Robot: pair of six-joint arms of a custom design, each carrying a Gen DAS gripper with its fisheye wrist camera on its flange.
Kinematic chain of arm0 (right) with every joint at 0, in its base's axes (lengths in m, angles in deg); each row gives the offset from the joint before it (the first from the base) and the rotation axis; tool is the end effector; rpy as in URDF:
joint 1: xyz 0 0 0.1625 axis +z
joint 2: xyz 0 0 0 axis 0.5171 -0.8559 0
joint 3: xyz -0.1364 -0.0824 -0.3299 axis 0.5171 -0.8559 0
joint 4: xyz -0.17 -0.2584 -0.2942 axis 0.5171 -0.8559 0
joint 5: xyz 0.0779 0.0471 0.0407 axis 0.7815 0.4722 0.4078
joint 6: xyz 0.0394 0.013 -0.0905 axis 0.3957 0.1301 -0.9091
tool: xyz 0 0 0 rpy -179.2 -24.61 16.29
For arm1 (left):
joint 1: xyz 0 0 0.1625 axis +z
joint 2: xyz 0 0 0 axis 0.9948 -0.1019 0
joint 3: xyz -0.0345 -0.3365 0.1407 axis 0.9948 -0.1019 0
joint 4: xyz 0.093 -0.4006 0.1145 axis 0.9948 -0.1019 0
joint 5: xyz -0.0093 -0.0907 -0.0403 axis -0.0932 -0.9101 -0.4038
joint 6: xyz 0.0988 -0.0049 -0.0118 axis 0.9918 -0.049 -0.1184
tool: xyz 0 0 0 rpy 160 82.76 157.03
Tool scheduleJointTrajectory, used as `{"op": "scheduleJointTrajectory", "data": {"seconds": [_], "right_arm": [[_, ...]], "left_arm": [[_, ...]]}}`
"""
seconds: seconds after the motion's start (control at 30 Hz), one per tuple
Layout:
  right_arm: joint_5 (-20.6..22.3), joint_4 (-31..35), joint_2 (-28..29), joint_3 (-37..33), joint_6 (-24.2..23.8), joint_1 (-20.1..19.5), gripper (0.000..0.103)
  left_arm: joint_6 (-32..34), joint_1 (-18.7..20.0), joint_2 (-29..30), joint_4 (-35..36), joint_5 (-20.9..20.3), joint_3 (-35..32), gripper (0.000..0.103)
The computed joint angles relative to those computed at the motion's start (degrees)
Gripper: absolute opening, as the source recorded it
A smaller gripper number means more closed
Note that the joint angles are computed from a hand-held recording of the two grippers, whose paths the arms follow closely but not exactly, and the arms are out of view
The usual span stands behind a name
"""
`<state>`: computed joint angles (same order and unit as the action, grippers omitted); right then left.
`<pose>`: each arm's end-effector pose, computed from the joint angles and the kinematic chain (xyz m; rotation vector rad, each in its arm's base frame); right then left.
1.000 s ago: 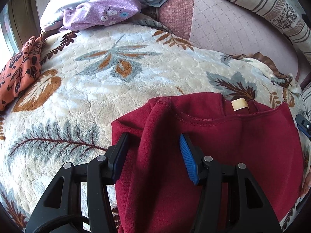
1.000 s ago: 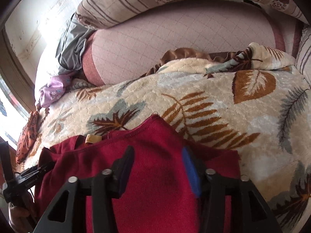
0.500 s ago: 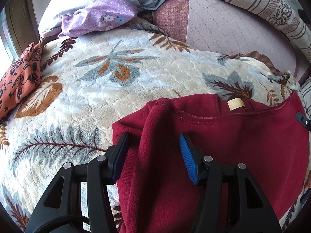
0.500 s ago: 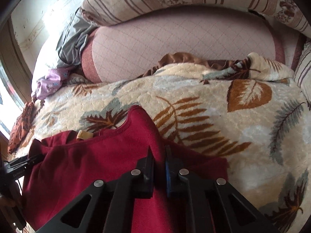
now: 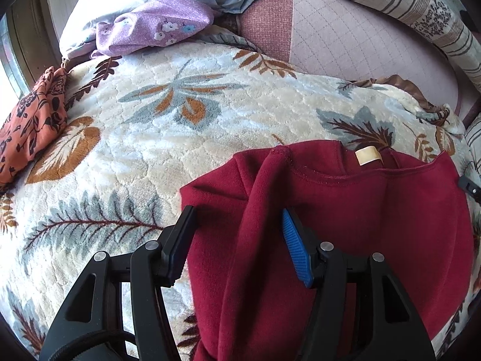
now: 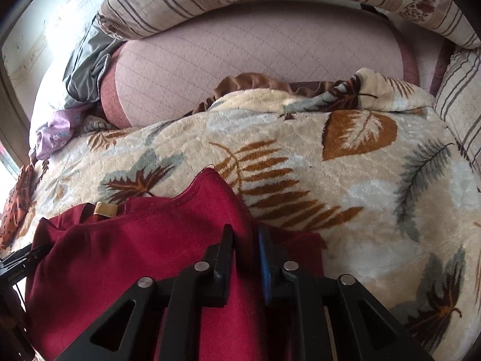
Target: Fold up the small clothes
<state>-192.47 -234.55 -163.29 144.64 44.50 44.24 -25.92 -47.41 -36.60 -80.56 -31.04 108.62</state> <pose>-0.0110 -0.4495 0.3482 0.1913 -2.3933 0.8571 -0.2715 -0.4663 0.0563 0.2648 2.2829 -0.6556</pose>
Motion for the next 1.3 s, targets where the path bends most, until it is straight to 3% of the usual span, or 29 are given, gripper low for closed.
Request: {"op": "scheduleJointTrajectory", "data": {"seconds": [0.03,0.07,0.23,0.37,0.5,0.53,0.57,0.67,0.8,0.97,1.3], "right_arm": [[-0.06,0.25,-1.09,0.32,-0.07,0.65,0.042],[0.41,0.67,-2.58,0.98,-0.39,1.29,0.045],[3.53,6.66,-10.2,5.82,-5.18,3.63,0.045],[2.45,6.98,-10.74,8.93,-7.35,3.28,0.045],[-1.05,7.61,-5.67,7.67,-4.73,0.99,0.046],[-0.24,5.93,-5.99,8.36,-5.29,0.55,0.046],[-0.73,5.72,-6.31,8.5,-5.19,1.07,0.046],[1.04,10.39,-9.99,8.85,-3.39,1.73,0.046],[1.21,12.32,-14.92,10.96,-4.84,3.31,0.046],[3.64,17.28,-20.86,12.51,-3.11,3.44,0.046],[2.43,23.25,-28.64,15.79,-2.88,5.96,0.047]], "left_arm": [[-0.54,-0.33,-0.66,0.69,-0.07,0.47,0.058],[-0.97,-0.67,-1.33,1.03,-0.21,1.01,0.058],[-4.41,-2.84,-4.38,3.1,-1.58,3.58,0.058],[-6.93,-4.32,-5.85,3.78,-4.54,5.31,0.058],[-6.16,-3.62,-5.86,-0.38,-6.31,7.24,0.061],[-6.17,-3.15,-6.05,-1.36,-6.57,7.59,0.07],[-6.61,-2.65,-6.58,-2.63,-7.0,8.23,0.072],[-9.31,-2.19,-8.5,-3.5,-8.26,9.49,0.072],[-16.28,-5.63,-8.45,8.87,-2.99,7.86,0.072],[-24.69,-10.71,-5.26,29.19,0.45,2.81,0.072],[-34.02,-17.29,-2.63,45.37,0.69,0.8,0.072]]}}
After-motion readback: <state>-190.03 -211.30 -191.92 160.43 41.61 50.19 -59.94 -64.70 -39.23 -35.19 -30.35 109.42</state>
